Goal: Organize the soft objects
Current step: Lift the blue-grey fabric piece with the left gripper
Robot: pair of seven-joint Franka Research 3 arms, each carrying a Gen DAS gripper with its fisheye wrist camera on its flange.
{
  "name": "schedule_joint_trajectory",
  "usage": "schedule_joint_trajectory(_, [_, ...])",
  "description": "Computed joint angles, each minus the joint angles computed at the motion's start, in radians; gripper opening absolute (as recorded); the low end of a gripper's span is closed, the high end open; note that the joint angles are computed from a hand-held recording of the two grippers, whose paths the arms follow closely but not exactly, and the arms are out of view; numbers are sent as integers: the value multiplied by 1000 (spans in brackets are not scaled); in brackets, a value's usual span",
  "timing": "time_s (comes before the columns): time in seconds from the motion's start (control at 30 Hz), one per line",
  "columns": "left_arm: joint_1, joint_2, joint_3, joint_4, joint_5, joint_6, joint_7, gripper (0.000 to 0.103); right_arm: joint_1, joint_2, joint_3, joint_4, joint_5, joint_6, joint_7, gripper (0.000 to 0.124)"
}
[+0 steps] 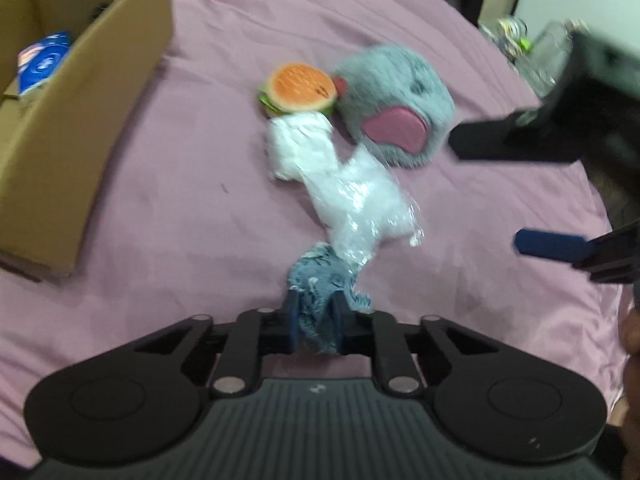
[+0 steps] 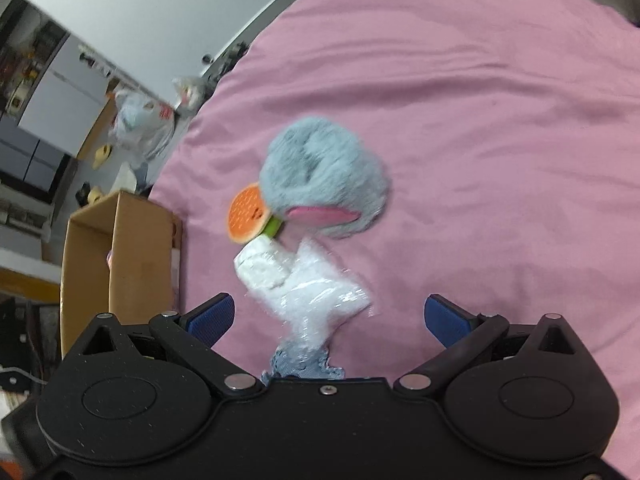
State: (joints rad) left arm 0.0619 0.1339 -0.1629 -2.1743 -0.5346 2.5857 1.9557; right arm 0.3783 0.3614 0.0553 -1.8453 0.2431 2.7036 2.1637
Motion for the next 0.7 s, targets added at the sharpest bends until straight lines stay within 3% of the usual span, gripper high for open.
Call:
schedule_joint_trajectory(0.1, [1,-20,4,-15,-8,24,3,10,30,22,-29,33,-62,-30,49,102])
schedule_joint_trajectory(0.4, [3,-44,21,-26,-33,44,5,6,-3,69,13,80,8,-51,0,101])
schedule_joint_trajectory(0.47, [4,-55,24,-34,-42,48,9,1,0,91,11,106,10,-75,-5,100])
schedule_joint_trajectory(0.7, [12,-60,40,-22,-48,50,17,1,27,164,-10,216,-43,-192,0,93])
